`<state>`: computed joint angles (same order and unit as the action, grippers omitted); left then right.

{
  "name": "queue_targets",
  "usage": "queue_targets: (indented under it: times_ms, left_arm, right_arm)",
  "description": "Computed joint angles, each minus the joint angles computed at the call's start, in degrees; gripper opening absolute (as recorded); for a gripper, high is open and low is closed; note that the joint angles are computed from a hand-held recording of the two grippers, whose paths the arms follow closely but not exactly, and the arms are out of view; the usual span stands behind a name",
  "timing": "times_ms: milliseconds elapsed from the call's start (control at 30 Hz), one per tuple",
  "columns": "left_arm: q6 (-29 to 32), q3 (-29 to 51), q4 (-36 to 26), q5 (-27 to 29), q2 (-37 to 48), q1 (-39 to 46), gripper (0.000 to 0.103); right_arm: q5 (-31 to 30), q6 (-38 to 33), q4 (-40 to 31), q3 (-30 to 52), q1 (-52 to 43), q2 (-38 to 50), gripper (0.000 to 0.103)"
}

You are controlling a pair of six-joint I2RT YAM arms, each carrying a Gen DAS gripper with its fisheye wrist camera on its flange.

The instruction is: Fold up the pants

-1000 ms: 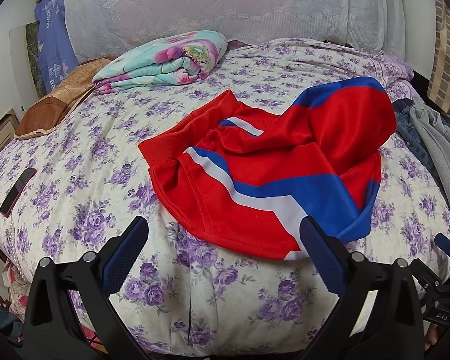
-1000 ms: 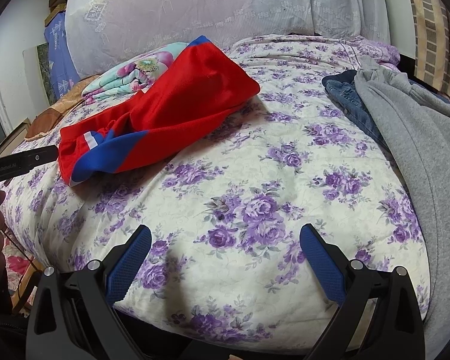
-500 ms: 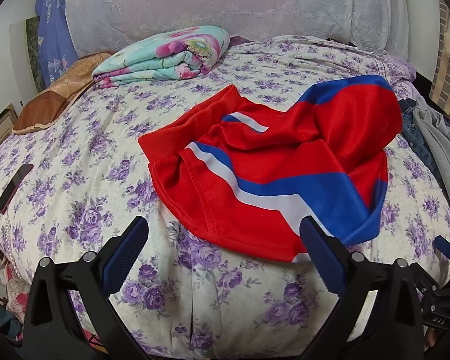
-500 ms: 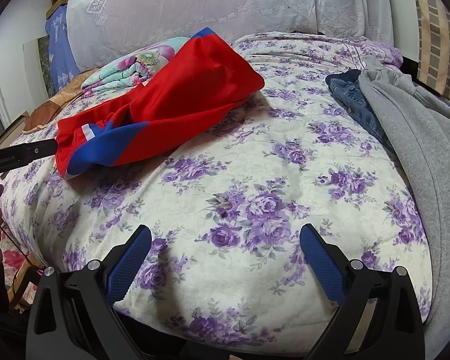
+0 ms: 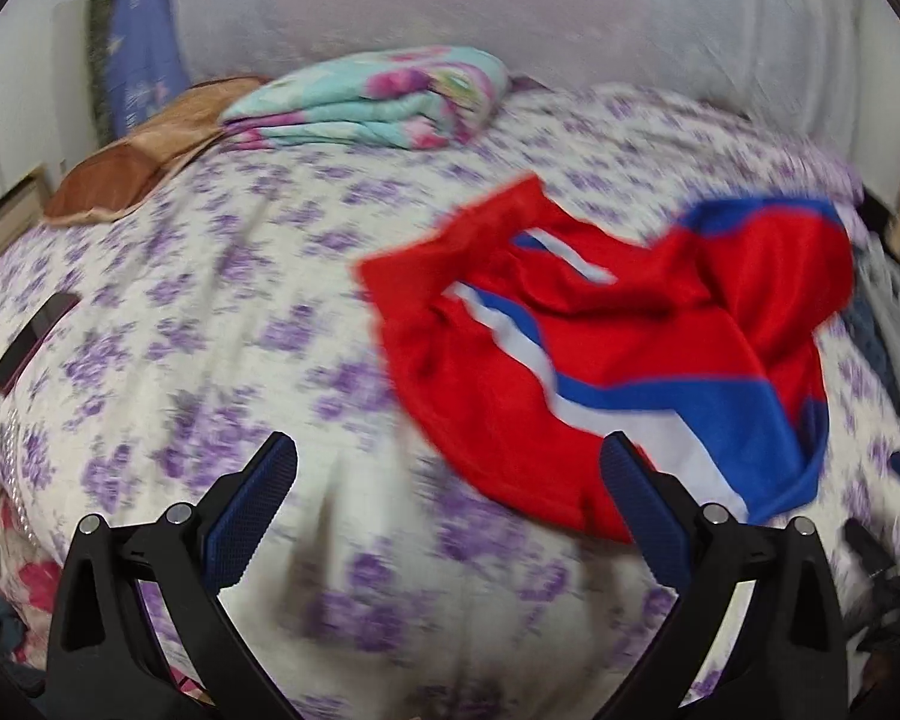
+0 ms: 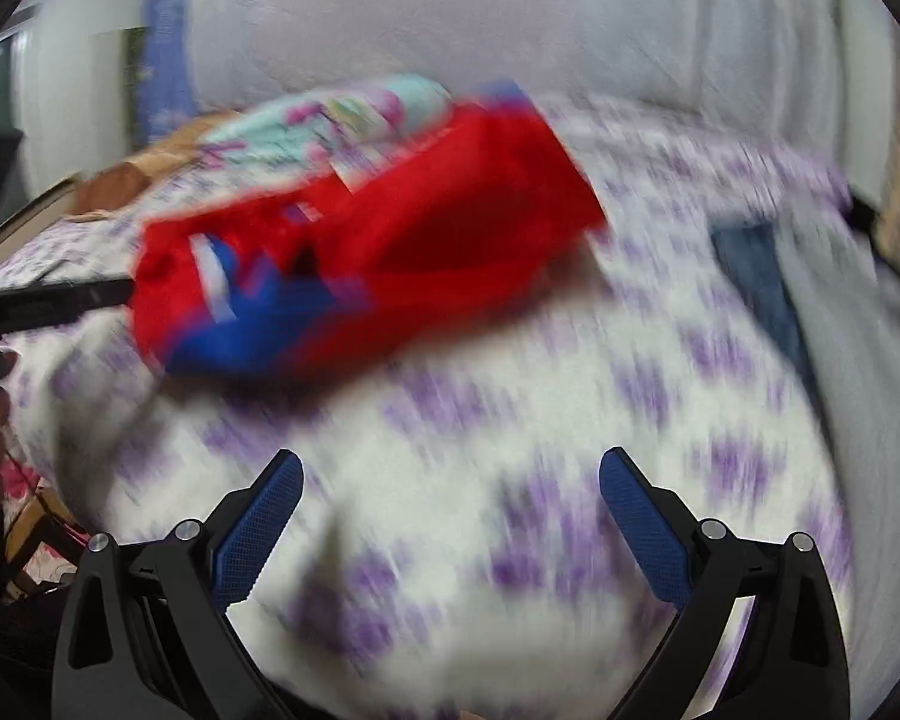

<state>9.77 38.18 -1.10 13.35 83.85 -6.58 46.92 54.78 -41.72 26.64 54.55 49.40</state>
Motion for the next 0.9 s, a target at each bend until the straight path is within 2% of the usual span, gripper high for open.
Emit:
queue_targets:
  times_ms: [33,100,167,200,233,333,367,467,533,567,600,633,667,700,733,767,833,900]
  left_arm:
    - [-0.1,1.3,-0.6,0.6,1.2,1.3,0.099]
    - [-0.8,5.5,-2.5,0.3,5.6,3.1,0.099]
    - [-1.7,9.3,-4.6,0.7,9.5,3.6,0.099]
    - [-2.0,11.1,-5.4,0.1,11.3,3.5,0.099]
    - [-2.4,12.9,-6.4,-0.6,13.1,2.9,0.099]
    - [-3.1,20.1,-10.8,-0.5,20.2,1.2,0.099]
    - [-3.2,23.0,-12.8,0.5,22.8,0.5,0.099]
    - [-3.1,25.8,-12.3,-3.1,26.1,-2.4,0.099]
    - [-2.2,26.1,-11.4,-3.6,26.7,-3.5,0.099]
    - [-1.8,26.2,-10.9,-2.5,26.9,-3.4,0.099]
    - [-1.4,26.1,-10.5,-1.1,27.0,-3.1,0.098]
    - [-0.9,26.0,-9.9,0.9,27.0,-2.5,0.098]
    - [-0.6,25.5,-9.0,3.7,26.8,-1.5,0.089]
    - [-0.8,25.2,-8.2,6.5,26.5,-0.4,0.077]
    - [-1.0,25.4,-8.3,9.7,26.3,1.2,0.047]
    - [-1.3,26.9,-9.9,10.7,26.6,1.6,0.036]
    - [-2.0,28.5,-11.5,13.7,26.3,3.5,0.030]
    - [-2.3,26.8,-10.4,13.0,23.4,4.7,0.027]
  right_arm:
    - [-3.0,-11.7,4.8,2.2,-4.7,-2.4,0.100]
    - [-10.7,-27.5,12.5,6.7,-13.4,-0.9,0.100]
    - [-19.4,-39.1,17.9,15.4,-22.8,8.9,0.100]
    - [-22.5,-41.4,16.7,21.8,-26.3,16.1,0.100]
    - [-29.1,-46.6,20.2,27.0,-31.3,23.3,0.100]
    - [-36.4,-51.1,15.3,46.0,-38.1,44.2,0.100]
    - [-37.1,-51.3,12.2,53.2,-39.3,51.4,0.100]
    - [-42.4,-50.6,2.7,73.6,-44.3,71.5,0.099]
    - [-45.4,-48.5,-1.8,82.6,-46.6,80.4,0.100]
    - [-48.7,-48.2,-3.4,85.8,-47.6,83.9,0.095]
    - [-52.7,-48.1,-2.6,86.2,-48.3,85.4,0.085]
    - [-54.0,-48.2,0.7,83.6,-48.5,84.3,0.080]
    - [-56.1,-49.6,3.5,81.1,-48.5,82.6,0.034]
    - [-57.8,-51.1,3.5,81.1,-48.3,81.8,0.015]
    - [-55.9,-52.0,5.7,78.9,-47.2,79.0,0.013]
    - [-55.0,-53.1,7.0,78.0,-46.3,77.0,0.011]
    - [-56.2,-54.5,6.9,80.4,-44.3,74.7,0.010]
    - [-57.6,-56.1,5.5,85.1,-42.1,74.5,0.010]
